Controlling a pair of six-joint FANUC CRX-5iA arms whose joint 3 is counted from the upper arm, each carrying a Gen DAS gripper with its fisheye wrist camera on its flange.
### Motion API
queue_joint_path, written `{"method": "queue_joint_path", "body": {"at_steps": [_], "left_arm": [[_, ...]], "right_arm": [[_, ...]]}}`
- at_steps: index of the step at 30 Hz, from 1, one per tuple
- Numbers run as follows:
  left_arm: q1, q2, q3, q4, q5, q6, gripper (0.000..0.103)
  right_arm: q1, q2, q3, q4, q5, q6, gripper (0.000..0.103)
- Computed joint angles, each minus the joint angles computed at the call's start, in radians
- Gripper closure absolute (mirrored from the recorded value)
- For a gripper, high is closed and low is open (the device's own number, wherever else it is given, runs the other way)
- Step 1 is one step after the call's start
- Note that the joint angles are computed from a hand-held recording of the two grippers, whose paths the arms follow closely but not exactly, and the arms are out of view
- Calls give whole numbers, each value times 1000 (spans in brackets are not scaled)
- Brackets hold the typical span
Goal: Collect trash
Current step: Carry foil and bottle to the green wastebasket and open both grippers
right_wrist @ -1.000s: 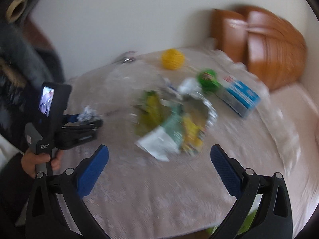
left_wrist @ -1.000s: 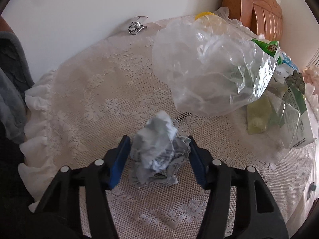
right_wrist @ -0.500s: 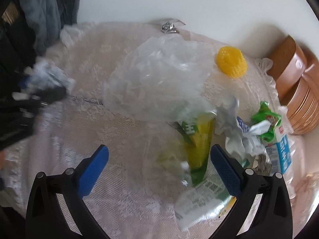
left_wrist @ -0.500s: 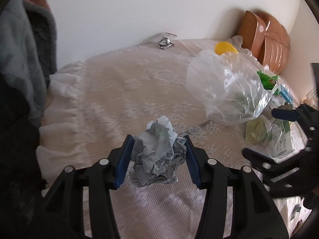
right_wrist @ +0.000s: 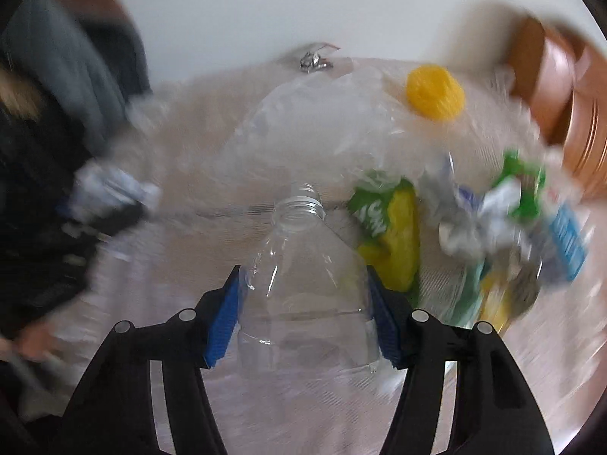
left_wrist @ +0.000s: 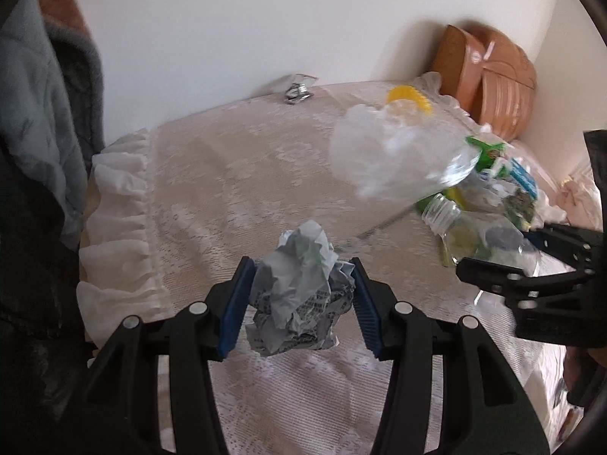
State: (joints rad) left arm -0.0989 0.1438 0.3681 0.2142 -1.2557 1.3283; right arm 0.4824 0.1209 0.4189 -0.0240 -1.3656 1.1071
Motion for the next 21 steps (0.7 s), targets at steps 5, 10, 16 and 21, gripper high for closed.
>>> {"method": "queue_joint_path", "body": {"at_steps": [5,10,16,21], "left_arm": [[-53,-14,11,16,-20,-54,53],[-172,-36,4,61,-26,-115,53],[-417,18,7,172,-62,-105,53],[-614,123,67,207,-70,-101,53]], "right_arm": [[-39,-224,-177,-64,96,-139,41],[-21,-485,-396,145,12,-354,40],[-67,-760,-598,292,-229,-517,40],[-282,-910,-689,249,-302,-466,40]]}}
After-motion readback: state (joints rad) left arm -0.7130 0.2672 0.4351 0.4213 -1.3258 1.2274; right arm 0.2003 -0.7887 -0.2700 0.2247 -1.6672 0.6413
